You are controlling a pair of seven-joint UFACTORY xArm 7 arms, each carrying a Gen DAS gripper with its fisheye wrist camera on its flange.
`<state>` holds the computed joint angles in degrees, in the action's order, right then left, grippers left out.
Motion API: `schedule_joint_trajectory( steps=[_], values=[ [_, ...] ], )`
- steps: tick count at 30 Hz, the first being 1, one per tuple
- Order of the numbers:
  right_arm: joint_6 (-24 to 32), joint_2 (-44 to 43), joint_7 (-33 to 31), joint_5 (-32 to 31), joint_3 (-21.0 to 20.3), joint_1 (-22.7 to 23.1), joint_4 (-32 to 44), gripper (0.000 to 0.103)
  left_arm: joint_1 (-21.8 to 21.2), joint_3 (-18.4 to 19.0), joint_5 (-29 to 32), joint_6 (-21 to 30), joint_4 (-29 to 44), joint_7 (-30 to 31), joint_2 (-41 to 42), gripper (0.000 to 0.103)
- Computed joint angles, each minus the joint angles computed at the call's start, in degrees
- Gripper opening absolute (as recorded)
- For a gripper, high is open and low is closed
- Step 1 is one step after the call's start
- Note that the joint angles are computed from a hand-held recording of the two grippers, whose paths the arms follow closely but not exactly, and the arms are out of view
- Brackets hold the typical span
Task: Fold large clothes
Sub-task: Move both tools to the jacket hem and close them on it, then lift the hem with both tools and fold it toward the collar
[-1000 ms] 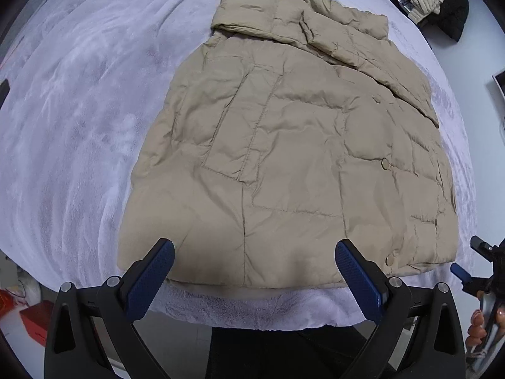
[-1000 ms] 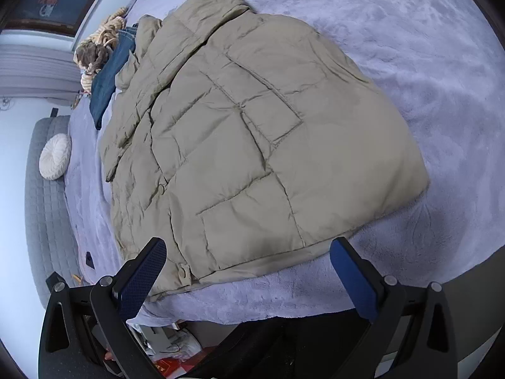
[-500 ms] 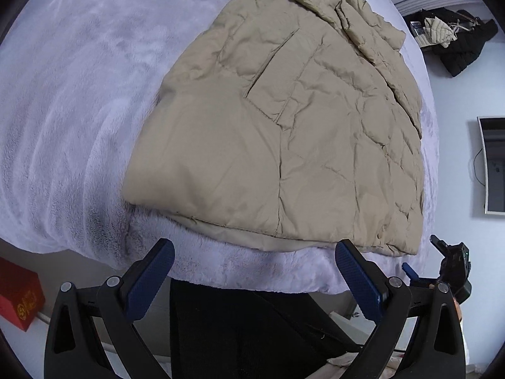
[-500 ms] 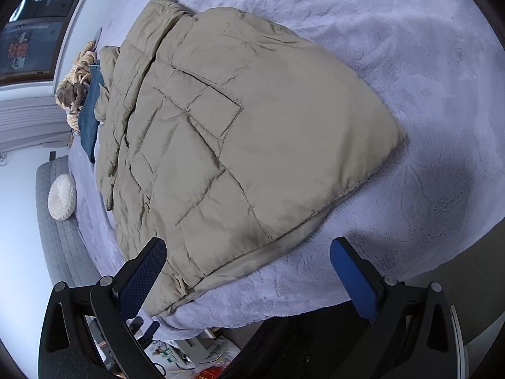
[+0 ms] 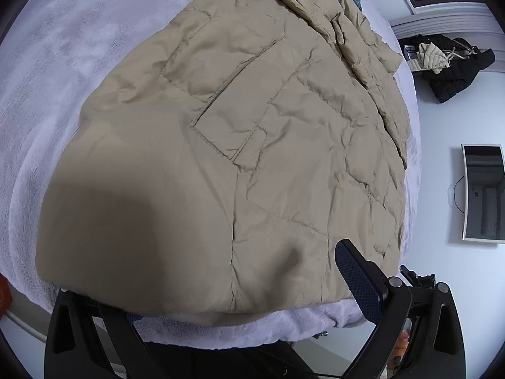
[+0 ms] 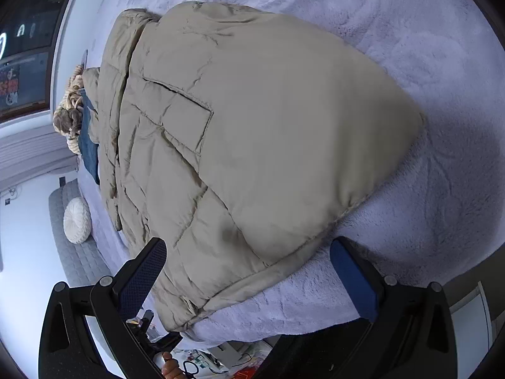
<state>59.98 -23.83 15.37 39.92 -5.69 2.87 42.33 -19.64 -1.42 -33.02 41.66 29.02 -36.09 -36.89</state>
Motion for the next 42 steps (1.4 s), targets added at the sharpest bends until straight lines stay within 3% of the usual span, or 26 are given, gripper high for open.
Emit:
schedule_joint_trajectory(
  steps=[3, 7, 8, 10, 11, 13, 14, 15, 16, 17, 18, 19, 26, 32, 36, 42],
  values=[
    [-2.2, 0.4, -0.9, 3.3, -0.4, 0.6, -0.7, 0.103, 0.5, -0.7, 1.6, -0.2, 1.0, -0.2, 1.5, 0.101],
    [-5.0, 0.3, -3.7, 9.7, -1.2, 1.8, -1.7, 0.103, 1.0, -1.3, 3.1, -0.4, 1.2, -1.1, 1.6, 0.088],
    [-5.5, 0.2, -4.5, 11.3, -1.4, 2.1, -2.0, 0.103, 1.2, -1.5, 3.7, -0.4, 1.2, -1.3, 1.4, 0.074],
    [-6.0, 0.3, -5.5, 13.4, -1.5, 2.4, -2.2, 0.103, 1.4, -1.7, 5.3, 0.6, 1.7, -1.2, 1.7, 0.059],
    [-6.1, 0.4, -5.6, 14.0, -1.5, 2.4, -2.3, 0.103, 1.6, -1.7, 5.9, 0.9, 1.4, -1.0, 1.1, 0.04],
    [-6.4, 0.7, -4.4, 14.1, -0.8, 2.3, -2.3, 0.098, 1.7, -1.5, 7.0, 1.5, 1.4, -0.1, 0.3, 0.021],
    [-6.3, 0.7, -4.5, 14.5, -1.0, 2.3, -2.6, 0.093, 2.0, -1.5, 7.6, 1.7, 1.0, 0.0, -0.9, 0.018],
    [-6.2, 0.7, -4.5, 15.1, -1.1, 2.3, -2.9, 0.073, 2.2, -1.5, 7.9, 1.5, 0.7, 0.1, -1.9, 0.014],
    [-5.5, 1.0, -3.8, 14.6, -1.0, 2.2, -2.7, 0.05, 2.4, -1.3, 8.3, 1.8, 0.6, 0.2, -2.9, 0.013],
    [-4.6, 1.4, -2.9, 13.1, -0.8, 1.8, -2.3, 0.038, 2.8, -1.5, 8.9, 1.9, 0.7, 0.0, -3.7, 0.013],
    [-4.1, 1.8, -2.3, 11.7, -0.4, 1.6, -1.9, 0.015, 3.1, -1.7, 9.6, 2.1, 1.0, -0.1, -4.3, 0.013],
    [-4.1, 1.8, -1.9, 10.2, 0.1, 1.5, -1.5, 0.012, 3.4, -2.0, 10.7, 2.7, 1.5, -0.3, -4.5, 0.013],
    [-4.4, 1.5, -2.4, 3.3, 1.5, 2.2, 2.5, 0.009, 5.1, -4.9, 18.7, 6.3, 6.9, 0.7, -4.0, 0.013],
    [-3.8, 2.2, -2.9, -1.0, 2.1, 3.0, 6.9, 0.008, 6.1, -4.6, 21.0, 5.9, 10.0, 1.4, -4.2, 0.013],
    [-3.0, 4.4, -4.8, -3.8, 2.6, 3.6, 12.3, 0.008, 7.5, -4.6, 22.7, 5.3, 13.6, 1.5, -2.3, 0.013],
    [-2.3, 12.5, -10.0, -4.3, 3.2, 4.0, 25.1, 0.007, 11.1, -6.0, 27.8, 2.6, 24.2, 0.2, 7.1, 0.013]
  ],
)
